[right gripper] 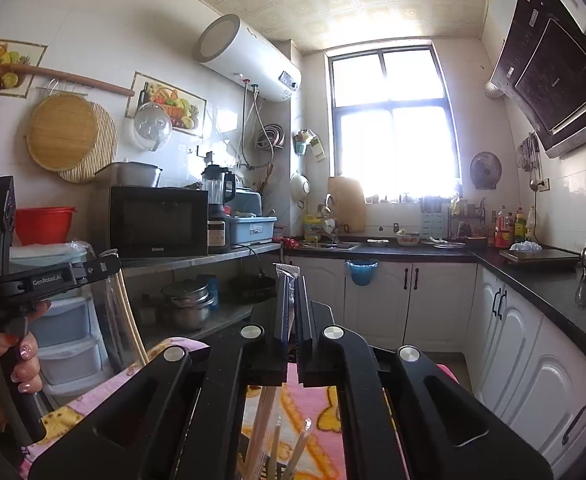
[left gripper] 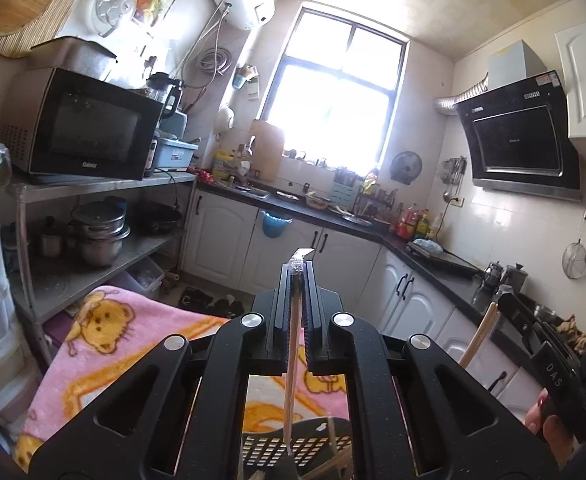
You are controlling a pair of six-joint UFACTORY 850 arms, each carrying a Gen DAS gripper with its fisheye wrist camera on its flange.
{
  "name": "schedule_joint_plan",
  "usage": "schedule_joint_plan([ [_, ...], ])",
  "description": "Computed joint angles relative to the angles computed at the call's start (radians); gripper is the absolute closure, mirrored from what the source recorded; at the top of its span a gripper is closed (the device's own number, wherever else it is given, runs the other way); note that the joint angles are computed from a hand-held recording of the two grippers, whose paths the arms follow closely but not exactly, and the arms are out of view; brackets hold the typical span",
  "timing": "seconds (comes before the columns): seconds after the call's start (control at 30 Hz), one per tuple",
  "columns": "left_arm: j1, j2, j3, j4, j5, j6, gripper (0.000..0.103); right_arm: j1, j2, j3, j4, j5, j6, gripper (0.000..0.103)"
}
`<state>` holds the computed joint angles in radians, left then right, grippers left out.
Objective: Organize utensils
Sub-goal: 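Raise both held chopsticks upright and carry them above the caddy, then lower both chopsticks into the caddy and open both tools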
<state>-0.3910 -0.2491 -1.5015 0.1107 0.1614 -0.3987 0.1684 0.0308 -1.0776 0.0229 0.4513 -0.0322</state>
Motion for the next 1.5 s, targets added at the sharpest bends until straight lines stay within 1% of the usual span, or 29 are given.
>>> schedule_joint_plan([
  [0.37, -0.016, -0.035, 0.02, -0.072, -0.011, 0.092, 0.1, 0.018, -0.04, 0.036, -0.002, 0.058, -0.022, 0.1],
  [0.8, -0.029, -0.053, 0.053, -0.038, -0.007, 0.06, 0.1, 0.04, -0.074, 0.047, 0.01, 0.064, -0.015, 0.1],
  [1.03, -0.037, -0.059, 0.068, 0.011, -0.008, 0.015, 0.1, 0.048, -0.086, 0.057, 0.017, 0.056, -0.012, 0.1],
  [1.13, -0.037, -0.062, 0.072, 0.057, -0.012, -0.033, 0.1, 0.049, -0.089, 0.06, 0.022, 0.051, -0.001, 0.099],
  [1.33, -0.035, -0.065, 0.084, 0.158, -0.016, -0.138, 0.1, 0.051, -0.091, 0.071, 0.015, 0.032, 0.024, 0.099],
  [1.47, -0.031, -0.063, 0.093, 0.288, -0.02, -0.277, 0.1, 0.049, -0.088, 0.08, 0.013, 0.015, 0.048, 0.096],
  [1.5, -0.032, -0.061, 0.097, 0.291, -0.02, -0.28, 0.099, 0.048, -0.085, 0.086, 0.013, 0.017, 0.052, 0.096],
])
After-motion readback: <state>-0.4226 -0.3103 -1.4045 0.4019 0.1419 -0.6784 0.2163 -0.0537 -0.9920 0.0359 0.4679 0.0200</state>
